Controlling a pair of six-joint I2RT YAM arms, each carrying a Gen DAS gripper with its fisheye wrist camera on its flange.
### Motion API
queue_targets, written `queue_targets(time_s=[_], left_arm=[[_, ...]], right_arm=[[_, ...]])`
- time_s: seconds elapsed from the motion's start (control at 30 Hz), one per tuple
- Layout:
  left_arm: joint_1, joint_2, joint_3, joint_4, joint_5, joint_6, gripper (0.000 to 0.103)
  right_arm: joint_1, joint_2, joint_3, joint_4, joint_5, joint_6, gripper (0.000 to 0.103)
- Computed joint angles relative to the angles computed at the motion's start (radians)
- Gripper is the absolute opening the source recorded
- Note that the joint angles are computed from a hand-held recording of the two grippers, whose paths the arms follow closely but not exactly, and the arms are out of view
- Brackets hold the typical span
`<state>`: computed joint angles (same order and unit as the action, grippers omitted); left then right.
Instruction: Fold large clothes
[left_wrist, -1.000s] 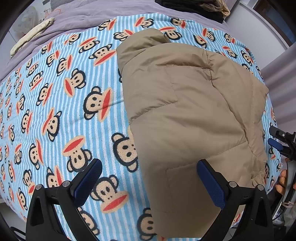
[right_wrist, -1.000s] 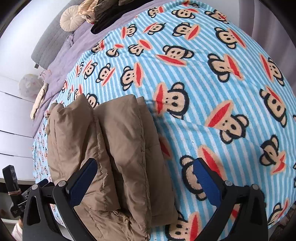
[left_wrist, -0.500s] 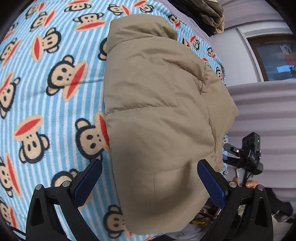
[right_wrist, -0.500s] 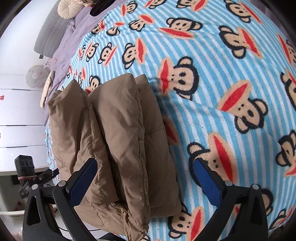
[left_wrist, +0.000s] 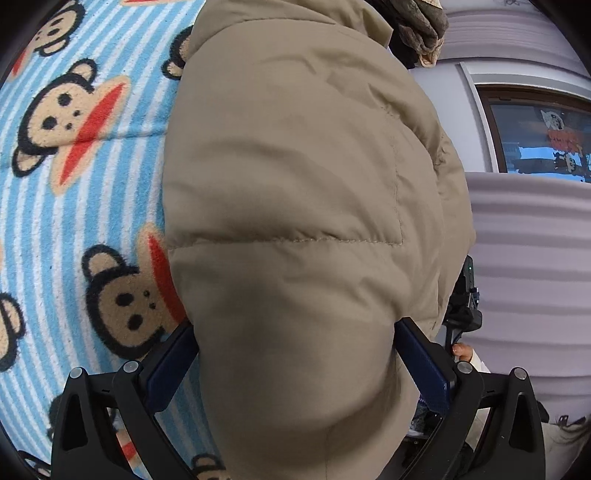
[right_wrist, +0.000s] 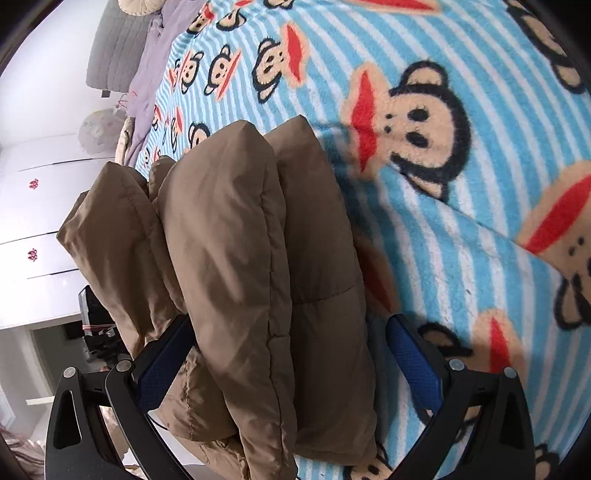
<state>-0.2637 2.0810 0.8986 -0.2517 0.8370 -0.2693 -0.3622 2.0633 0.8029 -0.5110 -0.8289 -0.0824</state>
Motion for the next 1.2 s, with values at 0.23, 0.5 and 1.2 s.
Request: queue_targets(time_s=[0.23,0.5,1.2], left_arm=[[-0.064,0.036,0.04,0.055,-0.046,-0.11,0.103],[-0.148,-0.101,0.071,-0.039,-0.112,-0.055,0.096],[0.578,-0.134,0.29,-0.754,-0.171,0.771,0.096]], right_arm=[[0.09,0.159,0.05,0.157,-0.191,0.157,0.103],[0.219,0.096,-0.004,0.311,-0.243,0.365,0.101],[1.023,0.122,0.127,1.191,0.146,1.421,0.101]])
